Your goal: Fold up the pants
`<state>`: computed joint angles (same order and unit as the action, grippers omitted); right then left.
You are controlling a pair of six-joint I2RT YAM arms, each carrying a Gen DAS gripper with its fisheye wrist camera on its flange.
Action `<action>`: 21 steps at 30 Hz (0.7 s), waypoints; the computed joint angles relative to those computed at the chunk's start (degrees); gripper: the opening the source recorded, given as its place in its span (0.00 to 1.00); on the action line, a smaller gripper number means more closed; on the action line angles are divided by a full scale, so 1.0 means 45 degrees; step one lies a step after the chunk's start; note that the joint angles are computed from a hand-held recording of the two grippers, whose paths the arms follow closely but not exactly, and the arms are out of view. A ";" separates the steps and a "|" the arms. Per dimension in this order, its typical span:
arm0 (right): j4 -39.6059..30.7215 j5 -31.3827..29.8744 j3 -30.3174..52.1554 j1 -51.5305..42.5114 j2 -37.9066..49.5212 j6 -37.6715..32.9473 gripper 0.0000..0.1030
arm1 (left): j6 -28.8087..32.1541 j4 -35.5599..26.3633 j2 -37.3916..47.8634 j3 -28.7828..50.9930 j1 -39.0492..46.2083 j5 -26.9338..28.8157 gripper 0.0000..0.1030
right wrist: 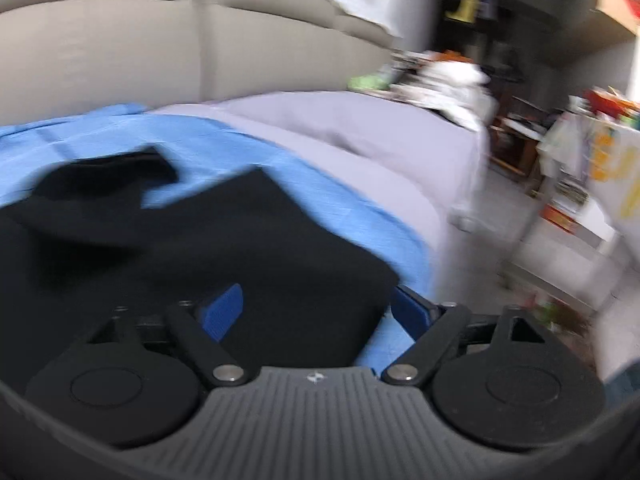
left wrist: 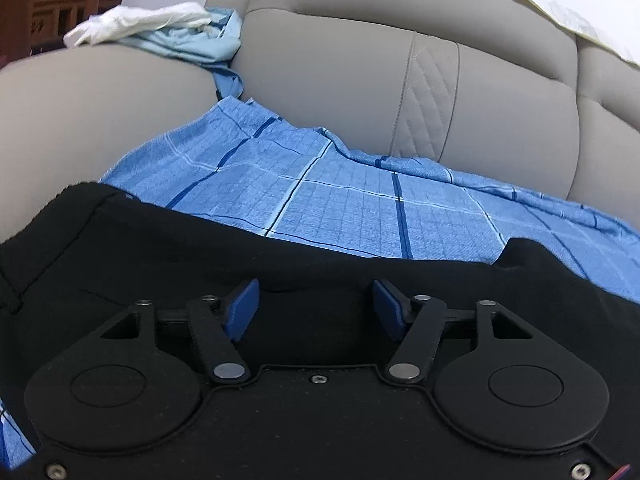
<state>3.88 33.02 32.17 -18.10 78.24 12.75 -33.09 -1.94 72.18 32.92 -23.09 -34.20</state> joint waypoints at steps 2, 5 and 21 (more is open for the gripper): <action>0.0883 -0.1616 -0.1062 -0.1014 -0.1178 -0.0343 0.88 | 0.0451 0.0479 0.0369 -0.0016 -0.0039 -0.0231 0.64; 0.2422 -0.3464 -0.2280 -0.1465 -0.2470 -0.1095 0.88 | 0.0696 0.0893 0.0424 -0.0245 -0.0286 -0.0482 0.67; 0.3137 -0.4445 -0.0063 0.3450 0.0703 -0.4558 0.92 | 0.1083 0.2483 -0.0144 -0.1228 0.0266 0.0776 0.83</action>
<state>18.00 13.02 31.88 -2.58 81.40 -7.76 -28.21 9.23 71.53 27.40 -21.89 -30.71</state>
